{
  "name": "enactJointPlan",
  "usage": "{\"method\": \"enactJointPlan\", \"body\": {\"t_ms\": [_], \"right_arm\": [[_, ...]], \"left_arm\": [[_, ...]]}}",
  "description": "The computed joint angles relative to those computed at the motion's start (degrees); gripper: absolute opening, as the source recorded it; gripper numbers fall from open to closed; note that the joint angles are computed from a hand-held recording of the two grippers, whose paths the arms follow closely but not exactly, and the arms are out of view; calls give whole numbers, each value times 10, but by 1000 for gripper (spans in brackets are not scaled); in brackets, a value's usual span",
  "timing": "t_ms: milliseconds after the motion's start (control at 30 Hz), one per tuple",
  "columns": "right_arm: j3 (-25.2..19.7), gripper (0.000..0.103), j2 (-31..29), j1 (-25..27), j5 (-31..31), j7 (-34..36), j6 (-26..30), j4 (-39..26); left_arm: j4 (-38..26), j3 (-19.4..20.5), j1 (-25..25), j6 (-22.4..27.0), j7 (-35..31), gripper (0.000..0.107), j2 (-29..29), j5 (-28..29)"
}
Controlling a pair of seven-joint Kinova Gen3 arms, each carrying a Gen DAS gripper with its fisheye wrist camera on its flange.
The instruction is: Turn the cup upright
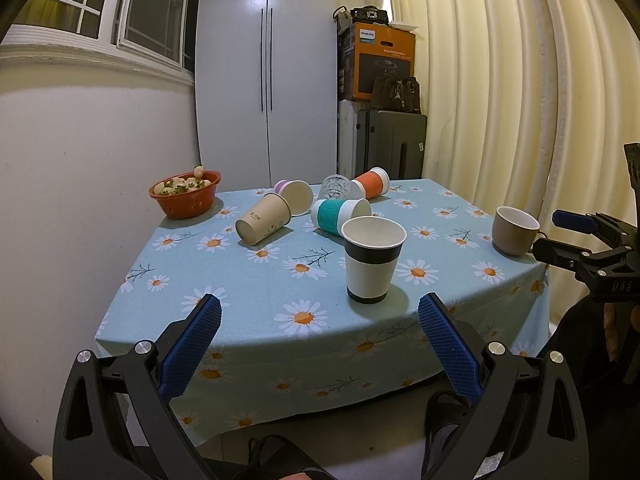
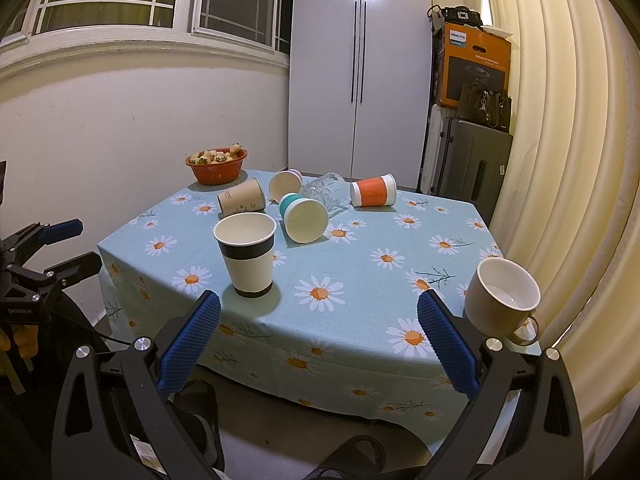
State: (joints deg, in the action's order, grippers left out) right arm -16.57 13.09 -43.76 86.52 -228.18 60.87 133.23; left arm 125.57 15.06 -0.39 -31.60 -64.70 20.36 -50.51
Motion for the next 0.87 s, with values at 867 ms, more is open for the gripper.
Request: {"method": "enactJointPlan", "body": {"t_ms": [867], "right_arm": [[0,98,0,-1,-5,11,-1,-1]], "left_arm": [[1,-4,-2,-6,10,97,0,-10]]}}
